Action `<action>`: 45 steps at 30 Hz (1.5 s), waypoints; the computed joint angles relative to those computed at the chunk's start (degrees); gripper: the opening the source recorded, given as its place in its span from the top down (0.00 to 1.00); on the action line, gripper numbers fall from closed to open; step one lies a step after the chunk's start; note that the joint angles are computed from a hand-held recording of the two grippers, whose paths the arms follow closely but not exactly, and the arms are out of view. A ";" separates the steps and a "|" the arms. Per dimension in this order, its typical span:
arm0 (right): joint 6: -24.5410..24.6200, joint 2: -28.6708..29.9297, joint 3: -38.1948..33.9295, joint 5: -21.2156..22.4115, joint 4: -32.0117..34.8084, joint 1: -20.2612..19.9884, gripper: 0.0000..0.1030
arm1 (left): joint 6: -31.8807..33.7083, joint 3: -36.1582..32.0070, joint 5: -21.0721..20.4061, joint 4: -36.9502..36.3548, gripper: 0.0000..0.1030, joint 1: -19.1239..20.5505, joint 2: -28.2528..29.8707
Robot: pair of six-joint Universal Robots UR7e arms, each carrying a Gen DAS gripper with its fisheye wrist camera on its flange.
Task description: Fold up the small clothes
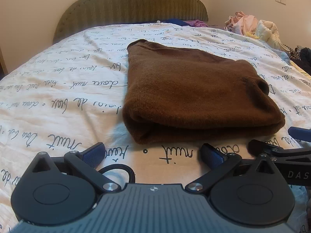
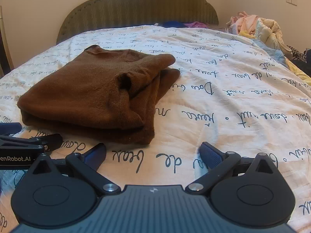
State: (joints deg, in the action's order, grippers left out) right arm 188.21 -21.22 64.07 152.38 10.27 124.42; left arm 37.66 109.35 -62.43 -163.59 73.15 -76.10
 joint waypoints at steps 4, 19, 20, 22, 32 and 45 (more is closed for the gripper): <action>-0.36 0.14 0.04 0.56 -0.72 0.19 0.00 | -0.32 -0.06 -0.50 -0.06 0.00 0.23 -0.15; -0.13 0.07 0.29 0.39 -1.29 0.16 0.00 | -0.38 -0.48 -0.99 0.65 0.00 0.50 -0.15; 0.00 0.18 0.20 0.52 -1.26 0.24 0.00 | -0.35 -0.46 -0.96 0.63 0.00 0.48 -0.14; -0.08 0.18 0.16 0.58 -1.21 0.22 0.00 | -0.33 -0.49 -1.02 0.69 0.00 0.49 -0.15; 0.10 0.83 -0.68 1.34 -0.83 0.40 0.00 | -0.59 -0.42 -1.27 0.88 0.00 0.50 -0.20; 0.20 0.83 -0.71 1.26 -0.84 0.38 0.00 | -0.52 -0.26 -1.25 0.74 0.00 0.44 -0.32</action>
State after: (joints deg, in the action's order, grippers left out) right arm 188.40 -20.39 63.36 153.64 9.42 124.80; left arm 37.13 109.09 -63.68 -162.85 73.59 -76.42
